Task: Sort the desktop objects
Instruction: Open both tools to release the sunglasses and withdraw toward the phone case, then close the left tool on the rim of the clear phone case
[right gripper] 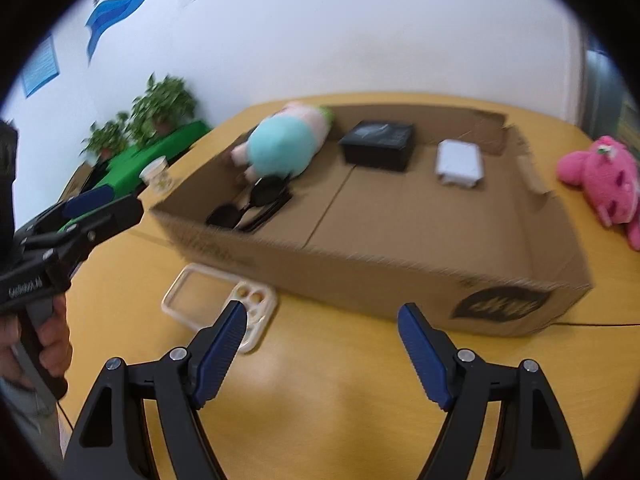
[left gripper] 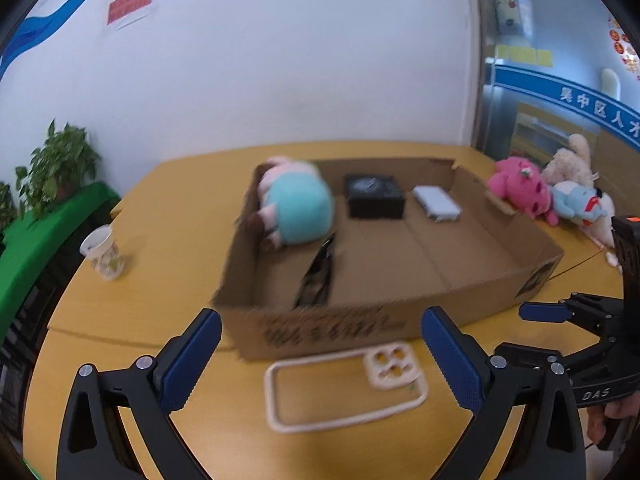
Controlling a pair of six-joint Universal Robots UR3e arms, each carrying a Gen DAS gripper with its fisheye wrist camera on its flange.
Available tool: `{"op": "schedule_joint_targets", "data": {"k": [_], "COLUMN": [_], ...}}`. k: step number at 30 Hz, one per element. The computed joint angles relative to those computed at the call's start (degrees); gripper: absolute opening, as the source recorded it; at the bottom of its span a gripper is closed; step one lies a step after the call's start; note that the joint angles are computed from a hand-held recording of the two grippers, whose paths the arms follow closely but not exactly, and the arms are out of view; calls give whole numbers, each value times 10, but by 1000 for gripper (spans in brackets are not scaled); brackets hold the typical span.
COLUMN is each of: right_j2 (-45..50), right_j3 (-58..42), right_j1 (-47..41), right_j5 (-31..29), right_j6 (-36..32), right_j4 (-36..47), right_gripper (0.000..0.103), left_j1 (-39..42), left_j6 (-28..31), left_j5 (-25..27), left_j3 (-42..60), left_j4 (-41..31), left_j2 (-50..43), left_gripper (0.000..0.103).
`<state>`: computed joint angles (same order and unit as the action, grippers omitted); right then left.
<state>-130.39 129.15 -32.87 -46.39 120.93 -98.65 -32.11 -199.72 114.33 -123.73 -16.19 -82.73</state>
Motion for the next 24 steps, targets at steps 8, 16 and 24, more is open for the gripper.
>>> {"op": "schedule_joint_targets", "data": {"k": [8,16,24], "right_j2": [135,241,275], "right_j3": [42,23,7], "right_j1": [150,214,224], "right_j5": [-24,-35,-27], "right_j6": [131,184,164], "right_j4": [-169,-261,-254], "right_gripper": [78,78,79], "left_j1": [182,278,275], "left_j6": [54,70,70], "left_j5": [-200,-371,-421], "left_j3": [-155,-193,-166], "left_j4": [26,85,90], "left_j2": [87,20,-35], "left_gripper": [101,92,78]}}
